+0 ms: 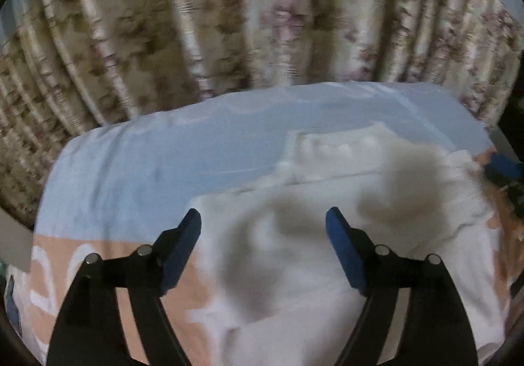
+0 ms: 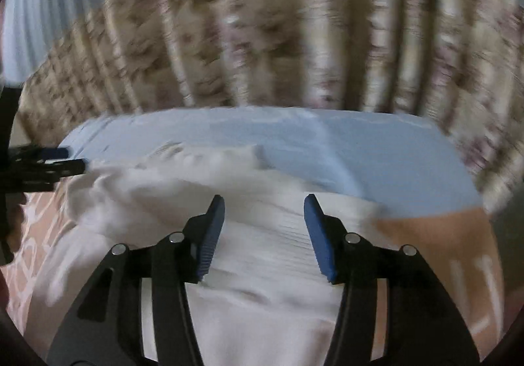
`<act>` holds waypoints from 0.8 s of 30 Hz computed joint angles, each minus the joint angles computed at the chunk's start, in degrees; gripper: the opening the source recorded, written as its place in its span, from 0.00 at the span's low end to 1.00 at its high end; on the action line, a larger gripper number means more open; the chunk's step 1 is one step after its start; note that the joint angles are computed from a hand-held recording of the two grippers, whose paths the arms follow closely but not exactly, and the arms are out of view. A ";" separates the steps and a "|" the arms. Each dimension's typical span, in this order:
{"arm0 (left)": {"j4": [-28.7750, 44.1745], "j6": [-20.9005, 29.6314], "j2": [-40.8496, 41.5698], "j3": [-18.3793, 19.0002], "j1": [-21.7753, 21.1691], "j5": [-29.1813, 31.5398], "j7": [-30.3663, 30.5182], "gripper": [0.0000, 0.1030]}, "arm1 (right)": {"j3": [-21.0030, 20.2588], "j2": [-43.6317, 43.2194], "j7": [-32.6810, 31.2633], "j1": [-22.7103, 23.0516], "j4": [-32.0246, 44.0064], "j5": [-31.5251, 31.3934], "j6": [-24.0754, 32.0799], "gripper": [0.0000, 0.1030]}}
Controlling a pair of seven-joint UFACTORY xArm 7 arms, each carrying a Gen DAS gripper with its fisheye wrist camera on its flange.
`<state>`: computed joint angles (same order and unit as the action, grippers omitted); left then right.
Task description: Fold small clothes
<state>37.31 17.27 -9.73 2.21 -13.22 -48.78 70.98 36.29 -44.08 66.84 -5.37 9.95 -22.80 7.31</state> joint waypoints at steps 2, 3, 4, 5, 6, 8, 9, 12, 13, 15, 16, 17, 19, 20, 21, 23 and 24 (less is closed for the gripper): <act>0.72 -0.16 2.45 -1.31 -1.64 -1.97 0.24 0.77 | 7.37 7.36 0.66 -9.09 4.06 -2.57 -5.52 0.48; 1.42 -1.54 5.20 -2.57 -1.95 -1.16 -1.31 0.77 | 12.71 11.02 0.72 -15.06 6.42 -3.78 -7.36 0.47; 1.96 -2.64 7.45 -3.77 -1.44 2.05 -4.69 0.77 | 16.30 13.75 0.15 -19.08 8.23 -4.34 -7.67 0.47; 2.50 -3.90 9.83 -4.73 -1.05 4.03 -6.86 0.77 | 19.42 15.55 -0.53 -22.22 9.51 -4.91 -7.33 0.45; 2.60 -5.15 11.06 -5.60 -0.48 3.78 -6.64 0.77 | 22.54 16.49 -1.77 -25.07 10.96 -6.08 -4.72 0.44; 1.96 -6.65 11.02 -7.37 1.00 -1.72 -0.44 0.77 | 24.00 14.86 -2.18 -25.77 11.25 -8.21 0.11 0.44; 1.57 -6.66 10.44 -7.69 1.54 -3.32 1.66 0.77 | 21.44 13.12 -1.86 -23.76 9.53 -8.30 1.11 0.45; -0.34 -8.04 8.67 -7.76 1.64 -5.55 6.02 0.77 | 9.90 9.55 -2.09 -16.58 3.61 -7.14 1.54 0.45; -1.52 -9.20 7.80 -7.84 1.22 -5.92 6.93 0.77 | 6.63 8.57 -2.66 -14.36 2.08 -7.12 1.97 0.45; -3.14 -11.40 6.79 -7.49 -0.11 -7.59 9.10 0.77 | -1.16 6.03 -3.71 -7.85 -1.32 -5.54 1.19 0.45; -3.51 -11.63 6.57 -7.18 -0.62 -7.55 9.03 0.77 | -3.55 4.48 -3.97 -4.61 -2.25 -4.23 1.92 0.45; -3.96 -11.76 6.33 -6.83 -0.96 -7.27 8.62 0.77 | -5.19 3.38 -4.51 -2.21 -2.58 -3.41 2.42 0.45; -4.46 -11.57 5.80 -6.11 -1.39 -6.67 7.52 0.77 | -7.23 2.79 -5.42 2.79 -2.54 -1.60 2.83 0.46; -5.05 -11.10 5.13 -6.02 -1.14 -4.26 4.68 0.77 | -6.94 3.28 -5.30 4.38 -2.02 -0.92 3.07 0.48; -5.57 -10.93 4.61 -5.70 -1.21 -2.84 2.97 0.77 | -6.12 4.71 -5.04 5.01 -1.15 -0.65 2.55 0.51; -7.50 -10.90 2.71 -5.62 -0.96 2.13 -2.39 0.77 | -3.74 7.53 -4.01 4.57 0.26 -0.77 2.06 0.53; -8.52 -11.07 1.71 -5.54 -0.78 4.29 -4.57 0.78 | -2.14 9.64 -3.25 4.16 1.44 -0.87 3.63 0.53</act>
<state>28.79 6.19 -8.03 -3.32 -14.00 -44.49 66.41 34.15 -34.43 63.59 -1.21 11.39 -23.66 10.93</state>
